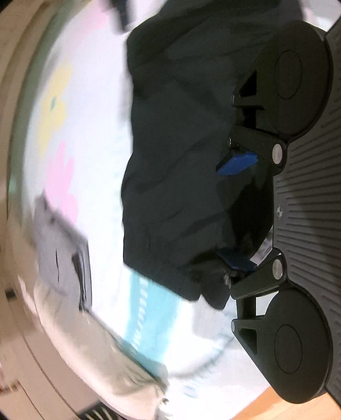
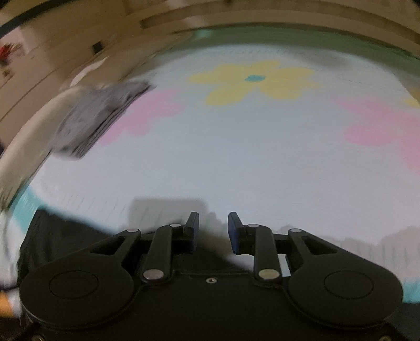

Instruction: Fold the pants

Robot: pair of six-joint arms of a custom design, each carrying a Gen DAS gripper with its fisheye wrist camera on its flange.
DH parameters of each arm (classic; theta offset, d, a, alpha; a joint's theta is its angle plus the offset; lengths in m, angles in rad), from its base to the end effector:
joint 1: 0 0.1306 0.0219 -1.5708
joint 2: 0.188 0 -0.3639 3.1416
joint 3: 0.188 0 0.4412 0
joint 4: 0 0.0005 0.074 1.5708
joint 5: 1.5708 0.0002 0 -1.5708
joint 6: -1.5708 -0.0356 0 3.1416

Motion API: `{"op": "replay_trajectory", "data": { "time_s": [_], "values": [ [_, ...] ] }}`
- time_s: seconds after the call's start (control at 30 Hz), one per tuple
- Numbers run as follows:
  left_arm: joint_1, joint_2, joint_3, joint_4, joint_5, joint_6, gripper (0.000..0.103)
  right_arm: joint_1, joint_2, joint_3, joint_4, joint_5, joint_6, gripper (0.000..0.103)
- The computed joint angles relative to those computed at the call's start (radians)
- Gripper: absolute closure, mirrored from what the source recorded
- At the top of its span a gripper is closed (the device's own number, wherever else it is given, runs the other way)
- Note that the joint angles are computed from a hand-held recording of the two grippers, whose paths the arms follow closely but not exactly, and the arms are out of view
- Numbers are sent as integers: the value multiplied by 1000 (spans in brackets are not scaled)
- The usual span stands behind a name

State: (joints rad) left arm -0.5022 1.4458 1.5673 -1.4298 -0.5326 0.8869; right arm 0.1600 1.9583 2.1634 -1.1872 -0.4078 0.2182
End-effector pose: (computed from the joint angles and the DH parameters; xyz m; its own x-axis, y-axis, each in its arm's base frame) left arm 0.4552 -0.2300 0.4461 -0.7667 -0.3407 -0.5440 -0.4671 0.8775 0.1087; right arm 0.6997 0.1267 0.4369 -0.7229 -0.3179 -0.6135 -0.5328 0.8219 0.2018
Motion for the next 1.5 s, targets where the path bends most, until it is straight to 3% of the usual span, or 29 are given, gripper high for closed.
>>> {"op": "replay_trajectory", "data": {
  "time_s": [0.23, 0.3, 0.37, 0.43, 0.5, 0.63, 0.77, 0.9, 0.97, 1.07, 1.13, 1.27, 1.4, 1.5],
  "values": [
    [-3, 1, -29, -65, 61, -10, 39, 11, -134, -228, -63, 29, 201, 66],
    [11, -27, -48, -55, 119, 16, 39, 12, -152, -267, -104, 52, 252, 66],
    [33, -58, -66, -48, 167, 52, 41, 12, -214, -350, -52, 67, 290, 66],
    [32, -64, -53, -55, 138, 101, 46, 10, -233, -360, -80, 71, 321, 65],
    [16, -59, -28, -62, 59, 114, 46, -3, -254, -372, -86, 42, 314, 66],
    [-22, -25, 25, -13, -83, 78, 46, -28, -301, -420, 27, 3, 211, 64],
    [-19, 42, 56, 50, -48, 11, 46, -55, -271, -382, 48, 17, 130, 59],
    [-17, 133, 97, -69, -4, -14, 42, -67, -246, -374, 54, 73, 110, 59],
    [-19, 114, 68, -54, -23, 2, 39, -71, -222, -360, 57, 156, 112, 59],
    [-32, 125, 101, -107, -31, 23, 41, -89, -197, -355, 128, 251, 58, 58],
    [-39, 137, 127, -141, -45, 66, 42, -103, -171, -309, 103, 273, 20, 57],
    [-67, 175, 208, -157, -106, 101, 42, -136, -181, -264, 40, 192, -41, 51],
    [-87, 241, 297, -111, -64, 52, 42, -149, -162, -173, -117, 163, 8, 29],
    [-105, 316, 381, -132, -36, 14, 42, -178, -191, -189, -190, 170, 64, 26]
  ]
}}
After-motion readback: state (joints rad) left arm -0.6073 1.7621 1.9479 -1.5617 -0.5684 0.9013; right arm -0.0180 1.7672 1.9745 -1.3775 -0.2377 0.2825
